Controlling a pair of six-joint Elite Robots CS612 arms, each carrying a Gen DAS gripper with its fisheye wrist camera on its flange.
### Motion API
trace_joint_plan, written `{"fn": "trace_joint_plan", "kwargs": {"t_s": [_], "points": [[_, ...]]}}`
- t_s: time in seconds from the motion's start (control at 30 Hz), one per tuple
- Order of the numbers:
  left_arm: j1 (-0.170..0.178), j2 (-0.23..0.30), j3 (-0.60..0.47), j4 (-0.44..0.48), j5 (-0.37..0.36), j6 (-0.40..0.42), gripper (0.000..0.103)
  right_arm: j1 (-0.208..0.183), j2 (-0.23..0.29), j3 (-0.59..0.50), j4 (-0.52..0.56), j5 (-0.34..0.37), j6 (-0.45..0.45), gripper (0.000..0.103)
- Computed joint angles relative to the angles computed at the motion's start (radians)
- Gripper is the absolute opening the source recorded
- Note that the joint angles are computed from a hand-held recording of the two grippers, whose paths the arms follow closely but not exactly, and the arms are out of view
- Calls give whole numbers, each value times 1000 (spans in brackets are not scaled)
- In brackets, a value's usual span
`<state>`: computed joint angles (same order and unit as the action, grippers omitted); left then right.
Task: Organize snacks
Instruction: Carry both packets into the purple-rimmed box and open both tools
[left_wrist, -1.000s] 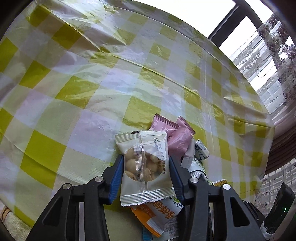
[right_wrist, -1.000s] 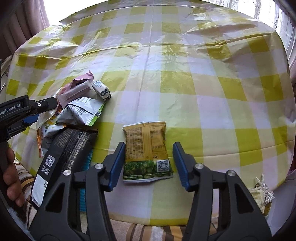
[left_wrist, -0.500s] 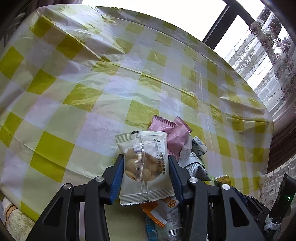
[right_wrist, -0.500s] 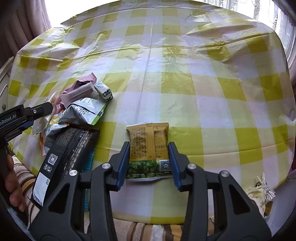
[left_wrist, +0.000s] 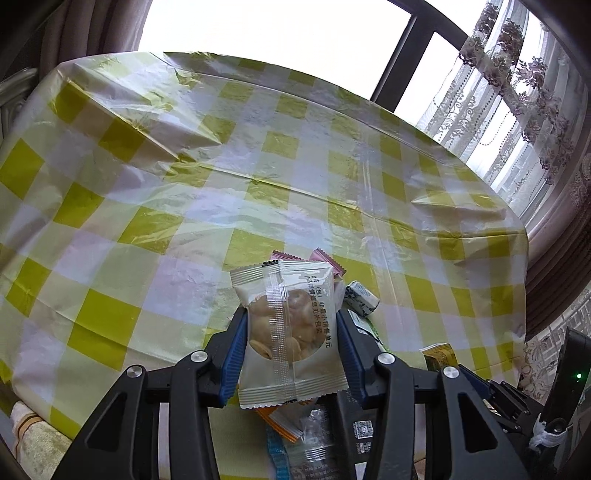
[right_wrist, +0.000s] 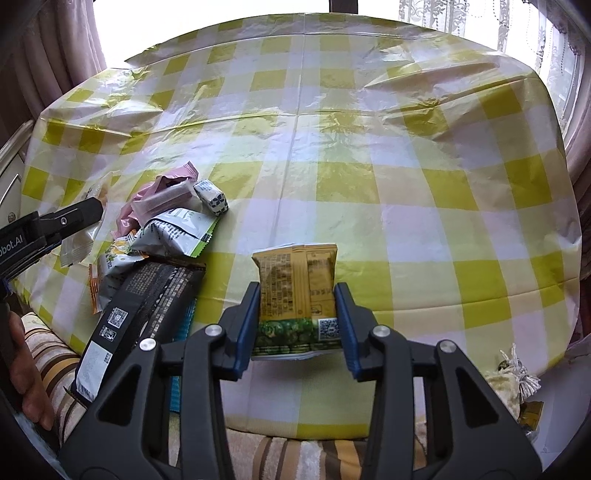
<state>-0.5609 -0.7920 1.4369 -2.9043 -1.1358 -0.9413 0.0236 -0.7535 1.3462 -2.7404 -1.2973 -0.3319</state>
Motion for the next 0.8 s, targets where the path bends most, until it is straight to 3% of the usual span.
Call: {"fn": "trace_joint_plan", "kwargs": {"t_s": [0.3,0.8], "points": [[-33,4,-32,-2,22,53,47,-23,-21,27,-36,28,47,43],[-88,74,-192,59,-74,193,47,-100,-68,100,-104,79,127,43]]}}
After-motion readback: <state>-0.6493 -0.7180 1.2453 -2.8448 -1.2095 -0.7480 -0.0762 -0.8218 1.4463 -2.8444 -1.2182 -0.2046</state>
